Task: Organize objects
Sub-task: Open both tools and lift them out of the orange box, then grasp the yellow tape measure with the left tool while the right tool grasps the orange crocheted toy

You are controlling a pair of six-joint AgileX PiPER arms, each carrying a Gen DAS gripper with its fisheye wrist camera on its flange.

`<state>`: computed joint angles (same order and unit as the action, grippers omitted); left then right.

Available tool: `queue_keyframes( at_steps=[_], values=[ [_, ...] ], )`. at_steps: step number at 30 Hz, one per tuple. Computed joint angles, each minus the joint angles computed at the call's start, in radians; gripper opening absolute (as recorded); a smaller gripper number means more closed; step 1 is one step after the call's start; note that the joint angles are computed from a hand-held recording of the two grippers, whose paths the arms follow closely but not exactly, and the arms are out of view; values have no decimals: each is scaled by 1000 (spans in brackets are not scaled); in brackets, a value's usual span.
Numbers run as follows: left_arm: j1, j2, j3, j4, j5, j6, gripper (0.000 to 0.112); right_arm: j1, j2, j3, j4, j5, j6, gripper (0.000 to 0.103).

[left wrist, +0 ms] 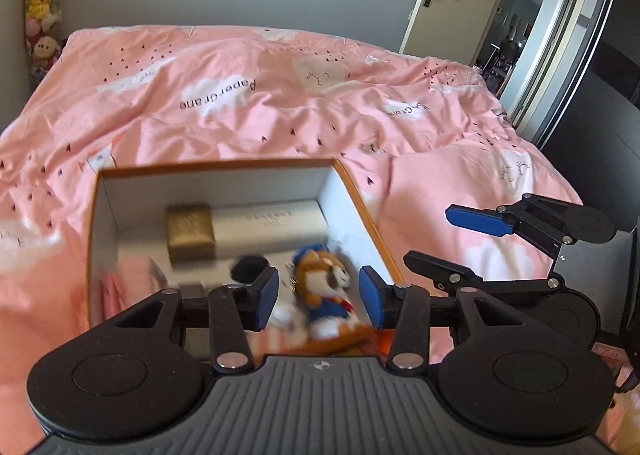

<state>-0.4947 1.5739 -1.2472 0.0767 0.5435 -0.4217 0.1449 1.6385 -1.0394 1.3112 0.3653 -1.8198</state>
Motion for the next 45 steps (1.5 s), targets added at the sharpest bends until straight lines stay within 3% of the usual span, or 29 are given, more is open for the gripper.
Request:
queue_keyframes(
  at_steps=[4,6,12,15,18,23,32,38,42,45],
  values=[
    [-72,3,95,16,-54,-127,51,-44,-18,143,222,-19,-168,55],
    [-85,36,116,-16,-69,-136,51,-59,-3,187,266,-29,-193,55],
    [-121,154,171,133,-171,-380,51,-43,113,186,340,-63,-225,53],
    [-120,212,151,71,-186,-334,51,-32,178,132,215,-61,-77,51],
    [-126,261,115,98,-166,-370,50,-17,240,71,67,-66,94,43],
    [-118,298,85,77,-143,-351,52,-42,325,-34,-133,10,351,45],
    [-100,322,71,-2,-134,-280,61,-44,391,-133,-390,64,673,47],
    [-100,324,76,-3,-131,-288,67,-40,337,-51,-277,2,557,45],
    [-107,332,73,6,-144,-303,73,-48,229,98,41,-114,259,45],
    [-119,369,38,35,-139,-344,74,-71,188,155,218,-122,88,45]
  ],
)
